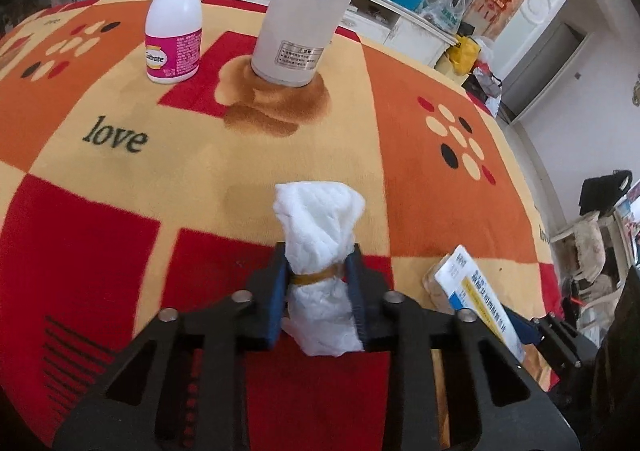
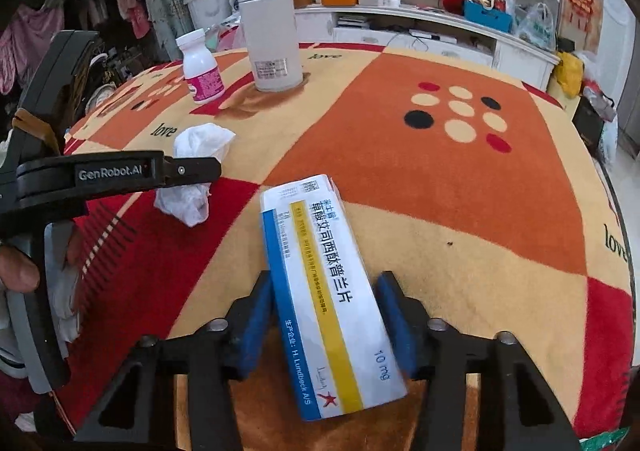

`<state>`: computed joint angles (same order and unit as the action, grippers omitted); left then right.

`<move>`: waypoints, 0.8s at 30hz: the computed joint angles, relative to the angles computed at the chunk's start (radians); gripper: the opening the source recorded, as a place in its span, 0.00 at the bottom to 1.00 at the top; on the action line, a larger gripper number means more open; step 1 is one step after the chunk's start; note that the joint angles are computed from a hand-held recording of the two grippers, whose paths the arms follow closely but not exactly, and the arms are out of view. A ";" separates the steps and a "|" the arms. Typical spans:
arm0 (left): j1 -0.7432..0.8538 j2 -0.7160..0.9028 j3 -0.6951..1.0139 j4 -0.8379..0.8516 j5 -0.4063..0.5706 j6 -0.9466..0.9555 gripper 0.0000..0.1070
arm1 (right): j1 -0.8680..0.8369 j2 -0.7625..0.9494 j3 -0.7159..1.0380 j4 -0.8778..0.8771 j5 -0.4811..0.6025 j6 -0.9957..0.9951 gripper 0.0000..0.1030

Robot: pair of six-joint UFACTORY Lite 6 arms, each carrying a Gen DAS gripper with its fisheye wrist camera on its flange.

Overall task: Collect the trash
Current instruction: 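Grasp the white tissue with the left tool while the right tool grasps the blue-yellow medicine box, then carry the tissue and medicine box with both tools over the black bin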

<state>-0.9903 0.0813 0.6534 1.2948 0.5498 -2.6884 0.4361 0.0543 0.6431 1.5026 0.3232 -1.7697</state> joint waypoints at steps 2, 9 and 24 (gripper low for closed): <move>-0.043 -0.020 0.000 -0.032 0.032 0.007 0.20 | -0.029 -0.033 -0.024 0.016 0.023 -0.012 0.48; -0.205 0.014 0.113 -0.186 0.161 0.109 0.20 | -0.131 -0.203 -0.114 -0.150 0.101 0.119 0.48; -0.338 0.339 0.646 -0.294 0.317 0.396 0.20 | -0.642 -0.431 -0.184 -0.433 0.409 0.167 0.48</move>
